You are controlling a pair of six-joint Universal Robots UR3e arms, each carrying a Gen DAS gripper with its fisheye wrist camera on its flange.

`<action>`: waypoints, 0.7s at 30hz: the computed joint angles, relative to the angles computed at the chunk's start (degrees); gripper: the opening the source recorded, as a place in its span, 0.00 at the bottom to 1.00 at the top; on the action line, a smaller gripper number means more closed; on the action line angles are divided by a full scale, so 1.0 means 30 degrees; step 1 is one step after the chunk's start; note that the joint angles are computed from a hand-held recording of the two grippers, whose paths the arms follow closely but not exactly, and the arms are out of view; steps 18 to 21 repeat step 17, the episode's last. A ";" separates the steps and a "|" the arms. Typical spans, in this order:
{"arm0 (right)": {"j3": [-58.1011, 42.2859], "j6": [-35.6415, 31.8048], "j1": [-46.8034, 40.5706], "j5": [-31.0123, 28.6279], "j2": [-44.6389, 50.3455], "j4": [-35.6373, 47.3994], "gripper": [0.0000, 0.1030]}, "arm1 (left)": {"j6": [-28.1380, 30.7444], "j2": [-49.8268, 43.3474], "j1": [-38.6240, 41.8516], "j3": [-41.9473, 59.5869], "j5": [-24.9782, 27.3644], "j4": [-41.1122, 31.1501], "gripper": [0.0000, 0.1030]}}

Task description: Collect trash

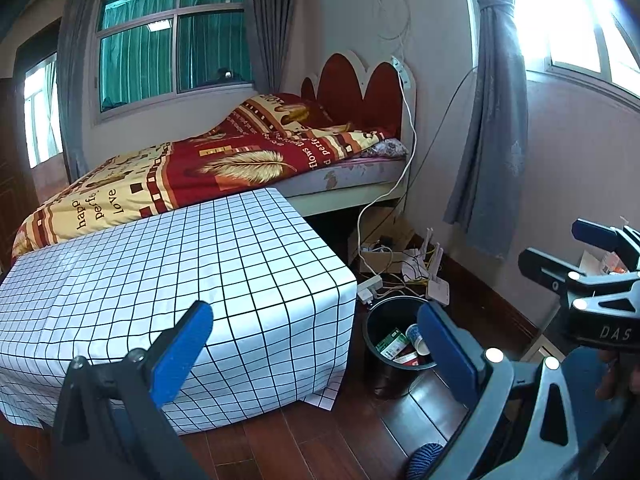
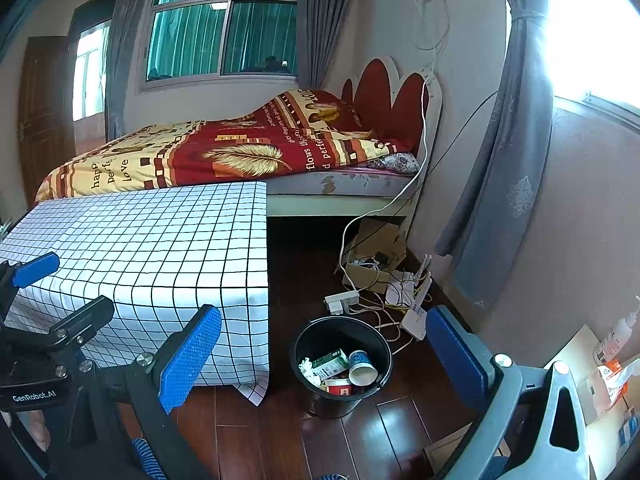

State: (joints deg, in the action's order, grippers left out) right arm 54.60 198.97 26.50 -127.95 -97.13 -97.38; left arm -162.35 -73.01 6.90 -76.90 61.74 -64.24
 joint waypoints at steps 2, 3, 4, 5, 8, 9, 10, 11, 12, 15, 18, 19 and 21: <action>0.0009 -0.0002 0.0005 0.0009 0.0005 0.0005 1.00 | 0.0026 -0.0012 -0.0003 0.0003 0.0053 0.0031 1.00; -0.0001 -0.0009 0.0028 -0.0038 -0.0002 0.0041 1.00 | -0.0017 -0.0057 -0.0063 0.0050 0.0129 0.0037 1.00; -0.0004 0.0010 0.0069 -0.0079 0.0009 0.0048 1.00 | -0.0117 -0.0107 -0.0158 0.0085 0.0203 0.0068 1.00; 0.0021 0.0050 0.0111 -0.0107 -0.0008 0.0056 1.00 | -0.0183 -0.0197 -0.0225 0.0181 0.0231 0.0033 1.00; -0.0012 0.0107 0.0171 -0.0211 0.0017 0.0136 1.00 | -0.0206 -0.0549 -0.0557 0.0566 0.0350 -0.0217 1.00; 0.0025 0.0140 0.0170 -0.0219 -0.0021 0.0148 1.00 | -0.0217 -0.0613 -0.0671 0.0622 0.0400 -0.0223 1.00; 0.0017 0.0182 0.0181 -0.0236 -0.0031 0.0191 1.00 | -0.0156 -0.0663 -0.0795 0.0671 0.0477 -0.0190 1.00; 0.0000 0.0190 0.0181 -0.0259 -0.0056 0.0244 1.00 | -0.0084 -0.0637 -0.0810 0.0587 0.0499 -0.0036 1.00; 0.0134 0.0109 0.0084 -0.0200 -0.0149 0.0155 1.00 | -0.0105 -0.0549 -0.0823 0.0422 0.0520 0.0272 1.00; 0.0251 0.0048 -0.0018 -0.0141 -0.0274 0.0109 1.00 | -0.0258 -0.0565 -0.0640 0.0468 0.0231 0.0288 1.00; 0.0303 0.0038 -0.0153 -0.0021 -0.0343 0.0141 1.00 | -0.0428 -0.0771 -0.0738 0.0633 0.0504 0.0179 1.00; 0.0303 0.0038 -0.0153 -0.0021 -0.0343 0.0141 1.00 | -0.0428 -0.0771 -0.0738 0.0633 0.0504 0.0179 1.00; 0.0303 0.0038 -0.0153 -0.0021 -0.0343 0.0141 1.00 | -0.0428 -0.0771 -0.0738 0.0633 0.0504 0.0179 1.00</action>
